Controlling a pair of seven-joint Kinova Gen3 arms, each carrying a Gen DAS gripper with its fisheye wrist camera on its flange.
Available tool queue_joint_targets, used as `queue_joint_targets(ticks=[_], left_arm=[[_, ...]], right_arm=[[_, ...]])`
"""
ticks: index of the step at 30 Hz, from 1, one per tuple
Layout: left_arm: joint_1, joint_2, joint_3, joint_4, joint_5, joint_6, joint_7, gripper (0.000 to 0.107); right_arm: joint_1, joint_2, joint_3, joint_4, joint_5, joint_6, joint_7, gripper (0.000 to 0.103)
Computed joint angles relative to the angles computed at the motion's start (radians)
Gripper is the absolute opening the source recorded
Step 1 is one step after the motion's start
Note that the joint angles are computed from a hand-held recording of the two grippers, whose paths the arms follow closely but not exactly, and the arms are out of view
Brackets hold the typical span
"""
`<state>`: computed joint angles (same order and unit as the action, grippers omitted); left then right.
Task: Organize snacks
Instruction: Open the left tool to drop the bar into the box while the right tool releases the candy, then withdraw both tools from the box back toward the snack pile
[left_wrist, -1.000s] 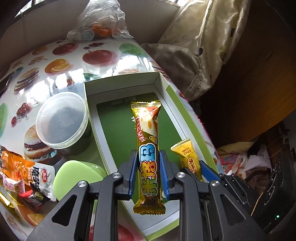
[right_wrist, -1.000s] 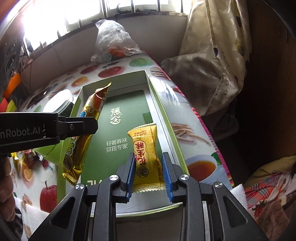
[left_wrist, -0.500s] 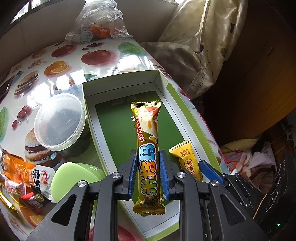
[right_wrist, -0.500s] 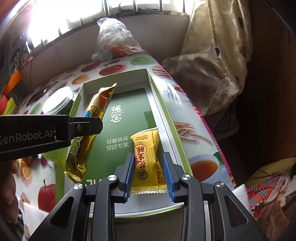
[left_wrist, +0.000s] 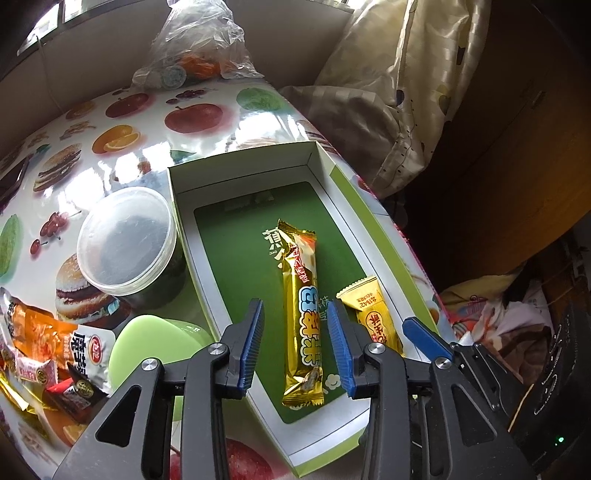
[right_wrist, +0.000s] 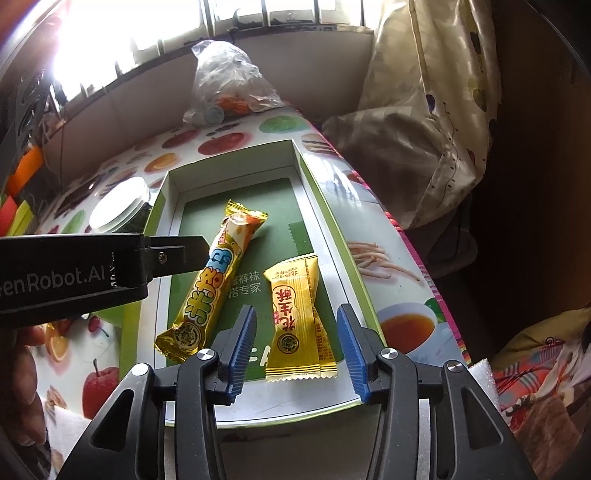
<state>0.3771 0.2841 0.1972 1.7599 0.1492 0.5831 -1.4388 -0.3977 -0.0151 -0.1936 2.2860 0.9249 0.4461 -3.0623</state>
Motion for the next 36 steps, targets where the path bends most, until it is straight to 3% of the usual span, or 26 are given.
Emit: queue_joint_targets(ticks=[14, 17, 22, 32, 36], left_arm=[[-0.039, -0.17, -0.001, 0.143, 0.037, -0.089, -0.044, 0.037], [-0.025, -0.214, -0.016, 0.177, -0.011, -0.111, -0.006, 0.037], [-0.061, -0.278, -0.023, 0.232, 0.048, -0.13, -0.062, 0.037], [-0.112, -0.379, -0.022, 0.331, -0.068, -0.165, 0.053, 0.037], [-0.115, -0.406, -0.06, 0.36, -0.03, -0.166, 0.012, 0.038]], right_arm=[[-0.061, -0.046, -0.074, -0.019, 0.024, 0.159, -0.095, 0.05], [-0.069, -0.057, -0.086, -0.021, 0.022, 0.169, -0.105, 0.05], [-0.087, -0.073, -0.112, -0.026, 0.029, 0.187, -0.132, 0.05], [-0.111, -0.087, -0.152, -0.046, 0.06, 0.186, -0.196, 0.05], [-0.133, -0.074, -0.162, -0.062, 0.071, 0.19, -0.205, 0.05]])
